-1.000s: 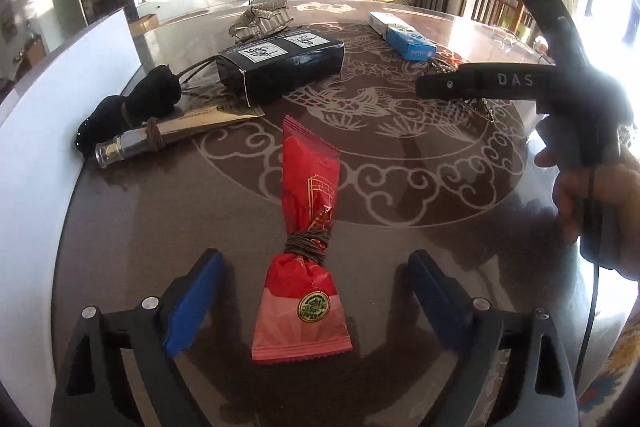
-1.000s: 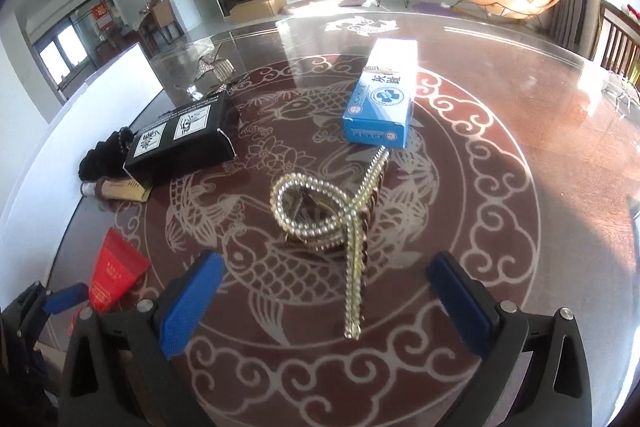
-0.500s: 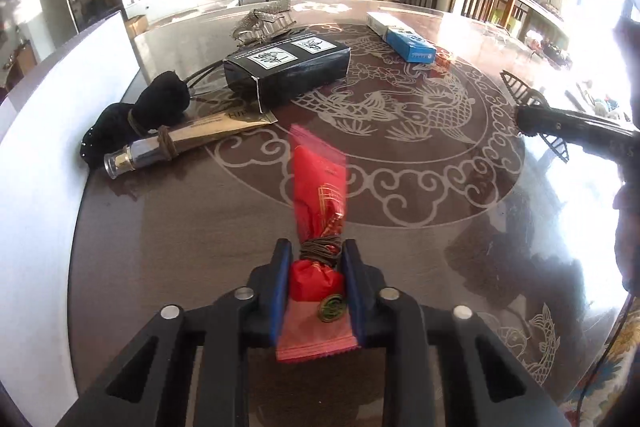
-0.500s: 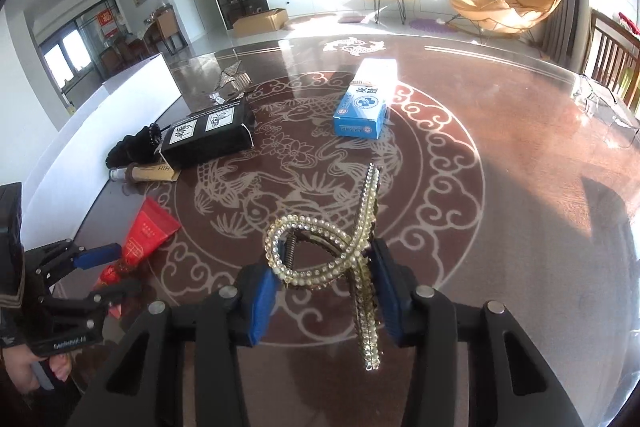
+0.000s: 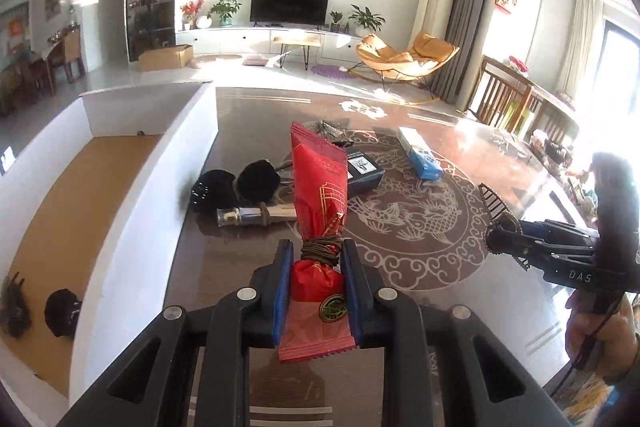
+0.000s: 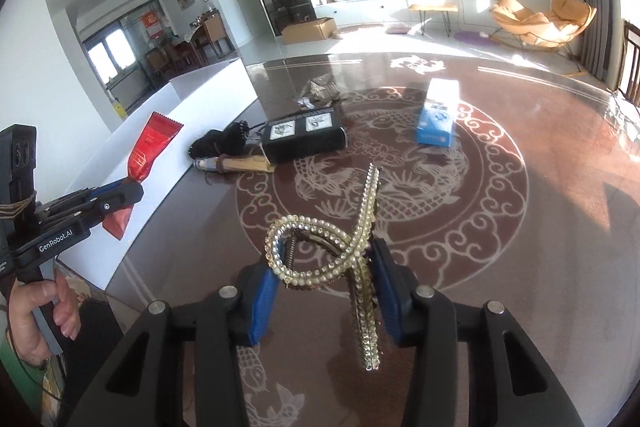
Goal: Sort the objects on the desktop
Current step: 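Carry the red package and gold chain into the box while opening both grippers, then withdraw both tools from the box back over the table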
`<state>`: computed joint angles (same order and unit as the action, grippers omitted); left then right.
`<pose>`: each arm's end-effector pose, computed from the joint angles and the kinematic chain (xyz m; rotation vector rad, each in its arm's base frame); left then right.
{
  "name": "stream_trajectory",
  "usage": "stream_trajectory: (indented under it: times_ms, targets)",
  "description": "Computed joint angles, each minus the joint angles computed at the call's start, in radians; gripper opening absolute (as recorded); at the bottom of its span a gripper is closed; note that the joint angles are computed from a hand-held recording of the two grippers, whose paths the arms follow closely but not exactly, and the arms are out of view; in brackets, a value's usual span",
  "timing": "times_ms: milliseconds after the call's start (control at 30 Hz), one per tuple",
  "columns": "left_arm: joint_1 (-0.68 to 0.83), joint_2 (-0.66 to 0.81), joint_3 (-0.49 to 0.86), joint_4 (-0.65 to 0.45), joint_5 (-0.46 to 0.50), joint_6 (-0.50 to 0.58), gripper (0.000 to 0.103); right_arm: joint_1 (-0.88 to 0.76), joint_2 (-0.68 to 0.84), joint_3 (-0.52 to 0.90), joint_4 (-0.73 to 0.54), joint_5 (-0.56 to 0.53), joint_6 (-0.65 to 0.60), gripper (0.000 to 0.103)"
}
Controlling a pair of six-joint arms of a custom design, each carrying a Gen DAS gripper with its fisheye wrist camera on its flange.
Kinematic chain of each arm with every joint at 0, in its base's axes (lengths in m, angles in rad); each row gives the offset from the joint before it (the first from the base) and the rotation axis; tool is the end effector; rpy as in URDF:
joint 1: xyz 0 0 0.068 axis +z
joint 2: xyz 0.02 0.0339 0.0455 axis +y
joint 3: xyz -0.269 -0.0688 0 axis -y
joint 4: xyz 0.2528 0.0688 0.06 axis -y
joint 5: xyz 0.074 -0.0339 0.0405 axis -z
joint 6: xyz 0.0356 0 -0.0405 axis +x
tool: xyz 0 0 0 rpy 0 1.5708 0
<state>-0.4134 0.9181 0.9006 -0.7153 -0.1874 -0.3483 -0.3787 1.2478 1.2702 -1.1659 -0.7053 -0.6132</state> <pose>0.1780 -0.0708 0.3099 -0.0213 2.2944 -0.1795 0.2203 -0.0628 0.3422 -0.4695 2.3534 0.5274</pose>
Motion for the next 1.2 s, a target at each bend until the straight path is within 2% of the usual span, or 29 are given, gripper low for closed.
stream_trajectory:
  times_ms: [100,200,333,433,567,800,867,933,967,1000,1033,1067,1200]
  targets:
    - [0.237,-0.067,0.058,-0.100,0.098,0.111,0.024,0.238,-0.027,0.053,0.065,0.028,0.160,0.045]
    - [0.572,-0.064,0.103,-0.178,0.236,0.283,0.024,0.534,-0.014,0.114,0.165,0.112,0.342,0.045]
    - [0.962,0.010,0.097,-0.204,0.377,0.487,0.024,0.893,0.090,0.225,0.285,0.232,0.515,0.045]
    - [1.109,0.088,0.073,-0.187,0.419,0.554,0.024,1.078,0.218,0.336,0.331,0.281,0.583,0.045]
    - [1.156,0.152,0.054,-0.165,0.419,0.546,0.024,1.202,0.439,0.523,0.315,0.361,0.600,0.045]
    - [1.144,0.264,0.048,-0.143,0.426,0.464,0.025,1.195,0.787,0.865,0.163,0.485,0.581,0.045]
    - [1.159,0.265,0.056,-0.148,0.453,0.452,0.036,1.182,0.845,0.932,0.127,0.478,0.581,0.045]
    - [1.171,0.260,0.059,-0.151,0.454,0.429,0.068,1.172,0.879,0.971,0.111,0.463,0.586,0.046]
    - [1.173,0.253,0.059,-0.151,0.452,0.415,0.076,1.171,0.888,0.981,0.104,0.464,0.592,0.048]
    - [1.177,0.241,0.056,-0.146,0.447,0.405,0.086,1.172,0.904,1.007,0.081,0.467,0.598,0.058]
    - [1.178,0.231,0.052,-0.141,0.439,0.399,0.088,1.176,0.902,1.009,0.065,0.468,0.604,0.068]
    - [1.174,0.230,0.050,-0.137,0.433,0.398,0.088,1.178,0.903,1.007,0.063,0.469,0.606,0.070]
    - [1.132,0.216,0.046,-0.123,0.377,0.384,0.088,1.190,0.815,0.887,0.132,0.477,0.612,0.073]
